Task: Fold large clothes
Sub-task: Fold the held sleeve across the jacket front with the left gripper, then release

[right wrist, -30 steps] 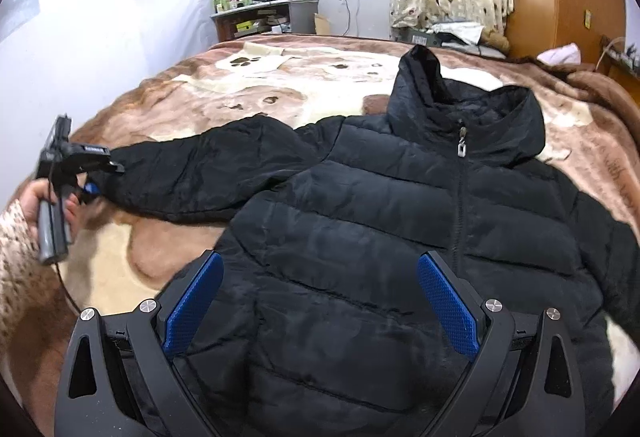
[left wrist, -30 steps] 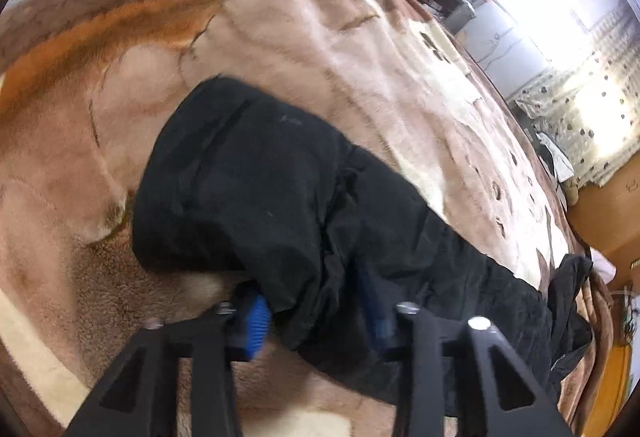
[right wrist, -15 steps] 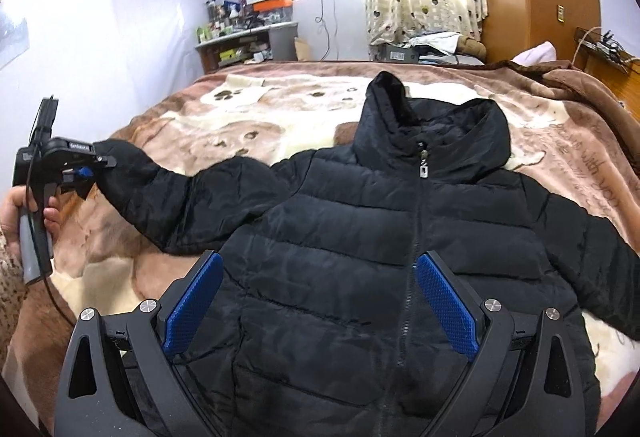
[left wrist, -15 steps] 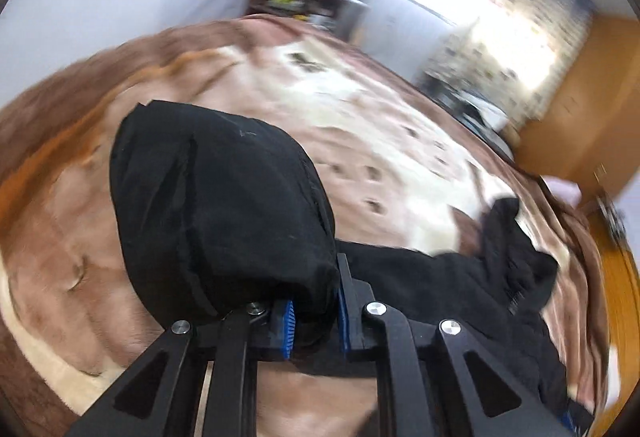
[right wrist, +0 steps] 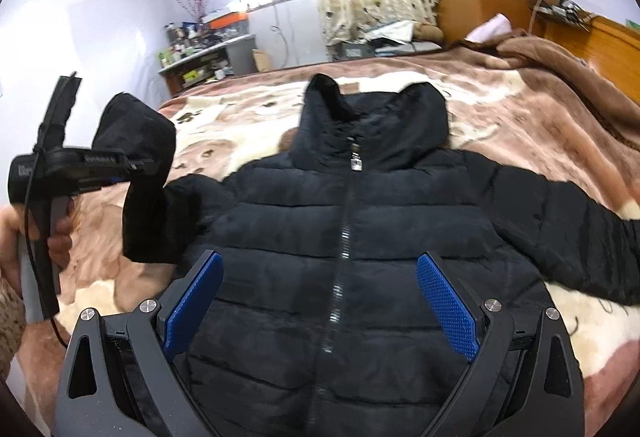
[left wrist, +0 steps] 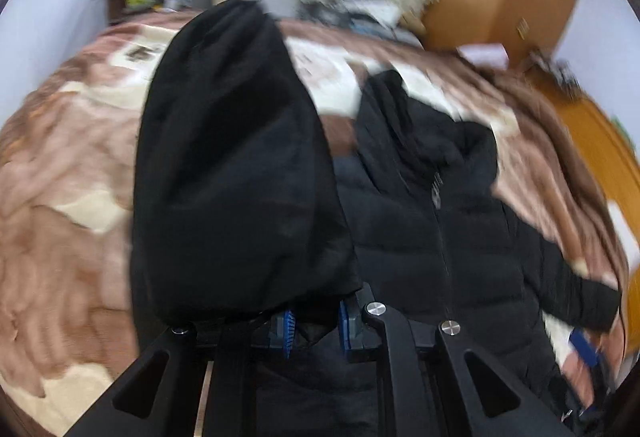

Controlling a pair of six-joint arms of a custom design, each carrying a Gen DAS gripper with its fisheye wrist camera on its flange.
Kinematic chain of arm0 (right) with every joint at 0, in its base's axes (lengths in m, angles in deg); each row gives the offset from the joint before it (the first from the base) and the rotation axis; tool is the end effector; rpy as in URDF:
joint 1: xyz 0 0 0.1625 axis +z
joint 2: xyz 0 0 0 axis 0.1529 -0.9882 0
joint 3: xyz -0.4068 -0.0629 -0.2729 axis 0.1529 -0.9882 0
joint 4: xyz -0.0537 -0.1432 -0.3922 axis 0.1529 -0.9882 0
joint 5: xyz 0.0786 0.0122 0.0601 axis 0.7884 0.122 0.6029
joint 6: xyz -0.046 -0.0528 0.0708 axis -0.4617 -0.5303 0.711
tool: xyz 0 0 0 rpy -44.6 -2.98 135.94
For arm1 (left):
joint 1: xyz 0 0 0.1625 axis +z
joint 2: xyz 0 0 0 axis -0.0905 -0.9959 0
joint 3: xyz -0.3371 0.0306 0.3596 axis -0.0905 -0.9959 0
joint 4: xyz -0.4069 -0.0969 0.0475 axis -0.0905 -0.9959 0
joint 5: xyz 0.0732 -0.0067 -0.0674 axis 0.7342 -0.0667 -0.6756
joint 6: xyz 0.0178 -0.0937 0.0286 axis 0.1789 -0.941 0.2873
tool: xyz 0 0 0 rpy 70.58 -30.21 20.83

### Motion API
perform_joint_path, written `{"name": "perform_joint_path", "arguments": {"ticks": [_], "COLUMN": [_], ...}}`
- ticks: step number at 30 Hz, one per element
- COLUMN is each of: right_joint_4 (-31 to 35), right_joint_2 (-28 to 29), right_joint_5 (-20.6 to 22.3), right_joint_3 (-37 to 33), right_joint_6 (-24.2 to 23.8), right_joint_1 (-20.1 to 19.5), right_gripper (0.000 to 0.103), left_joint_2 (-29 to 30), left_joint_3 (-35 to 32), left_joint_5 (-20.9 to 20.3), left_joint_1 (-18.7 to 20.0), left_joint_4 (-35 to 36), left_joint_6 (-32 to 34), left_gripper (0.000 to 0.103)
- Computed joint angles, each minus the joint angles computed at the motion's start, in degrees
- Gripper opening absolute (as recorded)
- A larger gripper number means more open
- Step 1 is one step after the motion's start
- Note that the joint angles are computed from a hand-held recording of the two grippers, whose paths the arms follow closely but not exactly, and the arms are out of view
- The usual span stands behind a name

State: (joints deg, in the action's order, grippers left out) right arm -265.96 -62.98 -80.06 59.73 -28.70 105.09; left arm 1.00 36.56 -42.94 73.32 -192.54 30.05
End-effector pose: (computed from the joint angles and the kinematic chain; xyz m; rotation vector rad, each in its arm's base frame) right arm 0.3063 -0.5594 0.0599 -0.0305 -2.1747 1.2152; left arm -0.1403 -0.8169 0.2554 0.8067 2.5811 -0.4417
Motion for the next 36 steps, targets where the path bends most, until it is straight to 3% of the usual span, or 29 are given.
{"name": "perform_joint_path", "arguments": {"ticks": [7, 9, 14, 17, 20, 23, 26, 33, 36], "right_joint_4": [-0.6, 0.0, 1.5, 2.4, 4.1, 6.1, 8.9, 17.0, 21.1], "right_joint_2": [-1.6, -1.9, -2.2, -2.1, -1.6, -1.2, -1.6, 2.0, 3.7], "right_joint_5": [-0.5, -0.2, 0.0, 1.1, 1.7, 4.3, 11.4, 13.3, 13.0], "right_joint_3": [3.1, 3.7, 4.1, 3.7, 2.1, 0.1, -1.3, -9.6, -13.3], "right_joint_6": [3.0, 3.5, 5.2, 5.1, 3.5, 2.7, 4.2, 3.1, 1.8], "right_joint_1": [-1.5, -2.1, -3.3, -3.9, -4.3, -5.2, -6.9, -8.2, -8.4], "right_gripper": [0.097, 0.097, 0.097, 0.097, 0.097, 0.097, 0.097, 0.097, 0.095], "left_joint_2": [2.2, 2.9, 3.4, 2.7, 1.7, -0.3, -2.7, -9.1, -10.4], "left_joint_3": [1.5, 1.3, 0.1, 0.9, 1.8, 2.1, 3.7, 10.0, 11.3], "left_joint_5": [1.2, 1.8, -1.7, -3.6, -4.4, -7.6, -7.0, -3.9, -3.4], "left_joint_1": [-0.3, -0.2, 1.2, 1.8, 2.1, 3.0, 3.3, 5.5, 6.7], "left_joint_4": [2.8, 3.4, 7.9, 7.6, 6.9, 7.7, 5.3, -2.7, -2.6], "left_joint_6": [1.3, 1.7, 1.1, 1.6, 2.8, 2.5, 4.0, 2.7, 0.2], "left_gripper": [0.023, 0.031, 0.051, 0.053, 0.063, 0.071, 0.073, 0.079, 0.079]}}
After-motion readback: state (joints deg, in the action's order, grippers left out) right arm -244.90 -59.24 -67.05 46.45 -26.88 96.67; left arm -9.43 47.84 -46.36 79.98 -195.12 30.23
